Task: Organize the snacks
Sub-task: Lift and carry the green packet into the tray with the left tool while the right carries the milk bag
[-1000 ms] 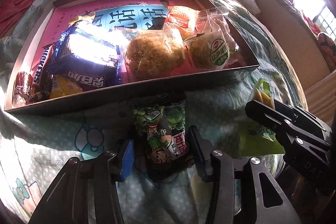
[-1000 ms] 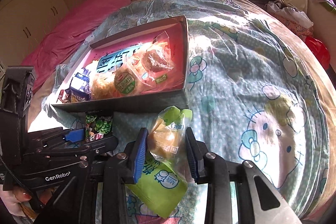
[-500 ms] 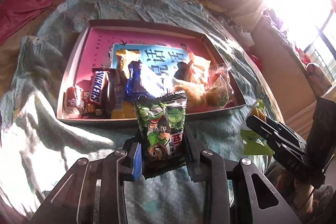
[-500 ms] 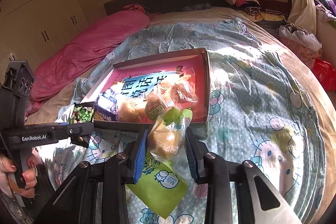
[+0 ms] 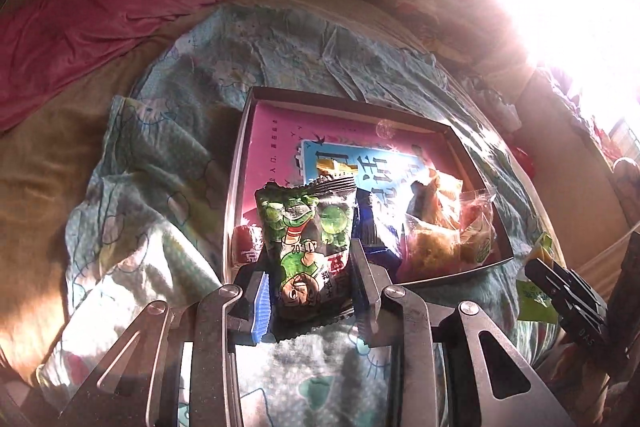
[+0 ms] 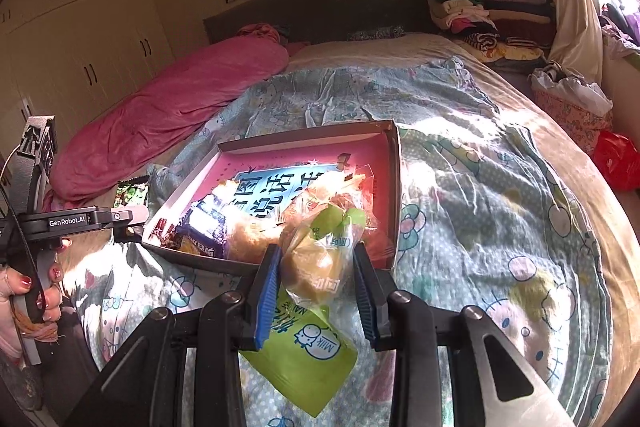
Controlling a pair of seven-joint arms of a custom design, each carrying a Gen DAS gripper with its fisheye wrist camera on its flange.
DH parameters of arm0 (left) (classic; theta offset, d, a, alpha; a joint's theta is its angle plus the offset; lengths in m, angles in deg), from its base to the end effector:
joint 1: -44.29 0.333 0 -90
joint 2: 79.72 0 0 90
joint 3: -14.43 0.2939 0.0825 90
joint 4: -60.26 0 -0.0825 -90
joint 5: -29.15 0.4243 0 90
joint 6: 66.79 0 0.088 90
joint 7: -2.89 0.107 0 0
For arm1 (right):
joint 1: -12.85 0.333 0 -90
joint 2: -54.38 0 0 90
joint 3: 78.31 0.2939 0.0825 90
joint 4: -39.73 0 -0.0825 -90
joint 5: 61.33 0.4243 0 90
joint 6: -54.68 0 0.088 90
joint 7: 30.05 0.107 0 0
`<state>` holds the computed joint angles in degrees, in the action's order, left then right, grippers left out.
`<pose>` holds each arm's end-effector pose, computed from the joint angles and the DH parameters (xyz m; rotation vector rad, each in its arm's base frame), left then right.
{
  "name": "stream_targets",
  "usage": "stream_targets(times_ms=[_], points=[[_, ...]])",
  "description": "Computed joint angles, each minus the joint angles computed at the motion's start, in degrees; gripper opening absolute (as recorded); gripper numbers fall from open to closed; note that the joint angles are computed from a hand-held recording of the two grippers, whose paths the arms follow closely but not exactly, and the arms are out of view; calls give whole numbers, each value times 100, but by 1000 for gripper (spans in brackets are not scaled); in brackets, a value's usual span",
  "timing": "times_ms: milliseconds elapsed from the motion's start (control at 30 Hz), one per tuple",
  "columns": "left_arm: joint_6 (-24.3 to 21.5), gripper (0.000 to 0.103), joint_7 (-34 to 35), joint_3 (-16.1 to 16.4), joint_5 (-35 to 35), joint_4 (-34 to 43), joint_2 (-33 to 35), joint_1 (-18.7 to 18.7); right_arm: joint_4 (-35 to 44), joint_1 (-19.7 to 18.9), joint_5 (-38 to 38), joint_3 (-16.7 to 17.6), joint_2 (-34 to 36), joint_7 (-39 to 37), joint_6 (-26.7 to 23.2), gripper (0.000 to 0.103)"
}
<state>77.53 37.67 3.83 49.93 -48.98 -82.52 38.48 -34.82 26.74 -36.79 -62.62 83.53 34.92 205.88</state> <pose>0.6063 -0.1839 0.5581 -2.2162 1.3896 -0.8111 0.7093 0.3305 0.5289 -1.9435 1.0596 -0.2613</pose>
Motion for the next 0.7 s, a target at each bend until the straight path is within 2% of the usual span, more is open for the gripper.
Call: stream_targets(times_ms=[400,700], points=[[-163,34,223,115,-49,464,546,-154,483,49,-199,-61,341,197,40,35],[-220,34,314,202,-92,619,696,-252,979,103,-434,-63,690,316,-8,35]])
